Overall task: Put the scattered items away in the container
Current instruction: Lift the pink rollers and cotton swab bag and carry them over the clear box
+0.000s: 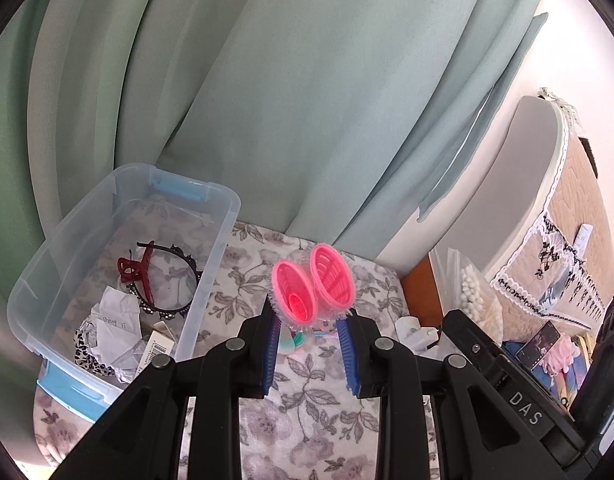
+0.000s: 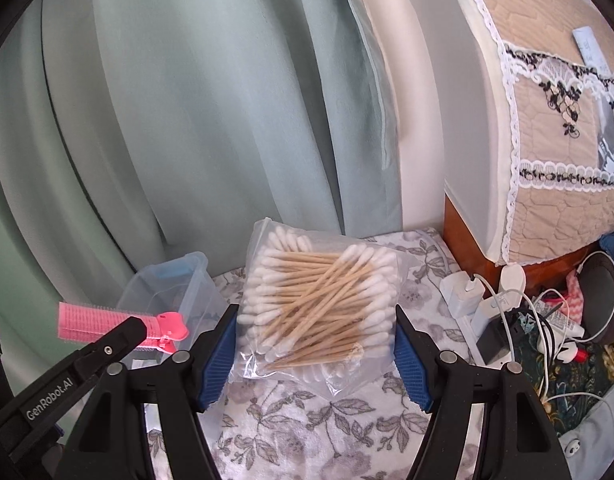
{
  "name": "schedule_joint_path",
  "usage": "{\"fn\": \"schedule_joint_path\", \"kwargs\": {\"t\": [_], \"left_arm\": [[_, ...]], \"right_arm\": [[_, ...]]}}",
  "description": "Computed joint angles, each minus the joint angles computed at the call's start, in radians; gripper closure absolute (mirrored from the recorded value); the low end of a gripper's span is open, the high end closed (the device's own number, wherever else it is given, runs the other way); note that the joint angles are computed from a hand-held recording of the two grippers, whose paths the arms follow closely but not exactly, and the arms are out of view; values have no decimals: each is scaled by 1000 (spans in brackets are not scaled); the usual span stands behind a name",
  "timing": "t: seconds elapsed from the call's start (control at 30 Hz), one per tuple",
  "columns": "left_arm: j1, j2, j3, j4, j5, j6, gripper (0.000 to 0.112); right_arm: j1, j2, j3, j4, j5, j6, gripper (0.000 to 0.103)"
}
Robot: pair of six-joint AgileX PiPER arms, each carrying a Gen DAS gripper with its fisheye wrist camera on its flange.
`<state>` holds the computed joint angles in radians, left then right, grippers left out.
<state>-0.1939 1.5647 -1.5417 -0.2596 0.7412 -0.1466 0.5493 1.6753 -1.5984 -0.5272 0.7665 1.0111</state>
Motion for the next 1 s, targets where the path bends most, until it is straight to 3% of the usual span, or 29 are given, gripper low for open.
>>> {"fn": "schedule_joint_path", "kwargs": {"t": [0.53,1.0], "left_arm": [[103,-42,4,-30,-11,69,84],[254,-28,12,-55,-10,98,84]], "right_arm": [[123,47,-178,-102,45,2,29],[177,207,-399,2,72,-172,29]]}}
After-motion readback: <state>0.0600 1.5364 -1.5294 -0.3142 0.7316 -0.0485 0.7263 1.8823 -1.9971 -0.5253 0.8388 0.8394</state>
